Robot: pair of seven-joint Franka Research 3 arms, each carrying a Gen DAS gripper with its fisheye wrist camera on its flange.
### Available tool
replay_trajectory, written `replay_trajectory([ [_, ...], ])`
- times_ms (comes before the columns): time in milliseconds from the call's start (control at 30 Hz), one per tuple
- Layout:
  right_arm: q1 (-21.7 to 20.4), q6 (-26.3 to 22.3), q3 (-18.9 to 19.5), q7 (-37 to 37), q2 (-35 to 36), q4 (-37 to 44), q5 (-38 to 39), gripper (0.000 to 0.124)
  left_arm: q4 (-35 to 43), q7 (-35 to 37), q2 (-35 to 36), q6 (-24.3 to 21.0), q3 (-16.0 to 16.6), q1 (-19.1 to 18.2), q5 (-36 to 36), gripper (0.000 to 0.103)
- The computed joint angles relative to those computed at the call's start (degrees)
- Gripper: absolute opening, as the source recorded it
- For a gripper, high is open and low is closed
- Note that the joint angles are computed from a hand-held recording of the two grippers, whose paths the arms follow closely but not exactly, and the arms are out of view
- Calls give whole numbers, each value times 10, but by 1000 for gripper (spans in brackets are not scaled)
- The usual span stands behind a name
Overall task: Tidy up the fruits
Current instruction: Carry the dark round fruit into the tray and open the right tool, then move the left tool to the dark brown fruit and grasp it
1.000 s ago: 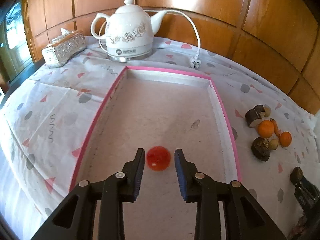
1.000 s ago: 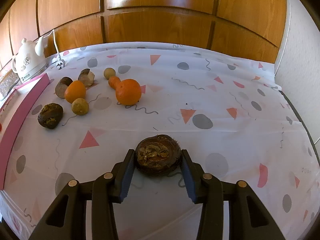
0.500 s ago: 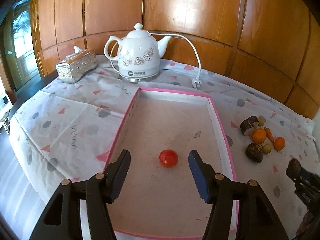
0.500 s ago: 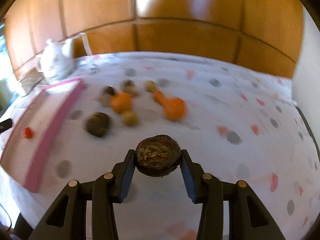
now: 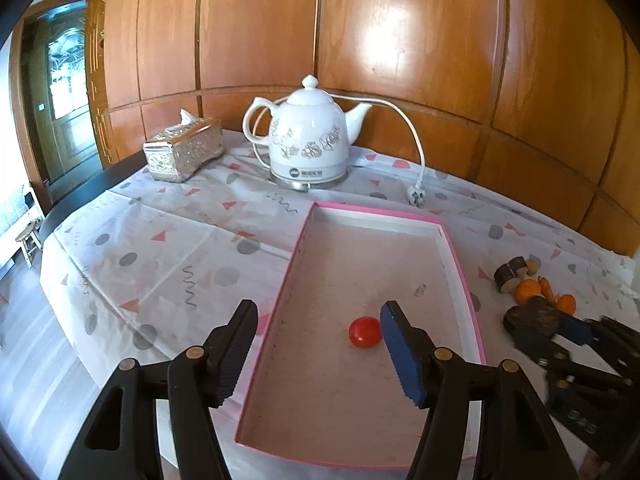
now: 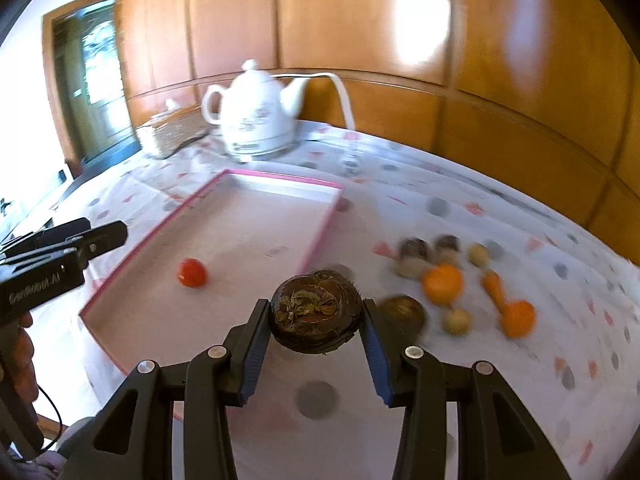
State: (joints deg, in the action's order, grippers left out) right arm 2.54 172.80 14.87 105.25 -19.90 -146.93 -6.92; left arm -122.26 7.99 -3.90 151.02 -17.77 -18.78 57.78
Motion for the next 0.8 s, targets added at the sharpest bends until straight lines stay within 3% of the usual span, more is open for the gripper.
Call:
replay_trajectory([
  [300, 73, -32, -37, -37, 104, 98, 23, 45, -17, -40, -29, -22, -6, 10, 38, 68],
  [533, 94, -52, -49, 33, 148, 136, -58, 48, -26, -47, -40, -29, -11, 16, 43, 70],
  [600, 96, -47, -54, 58, 148, 135, -84, 61, -27, -46, -40, -30, -11, 16, 41, 70],
  [800, 83, -31, -58, 108, 118, 106, -115, 62, -26, -45, -39, -29, -13, 16, 41, 71],
])
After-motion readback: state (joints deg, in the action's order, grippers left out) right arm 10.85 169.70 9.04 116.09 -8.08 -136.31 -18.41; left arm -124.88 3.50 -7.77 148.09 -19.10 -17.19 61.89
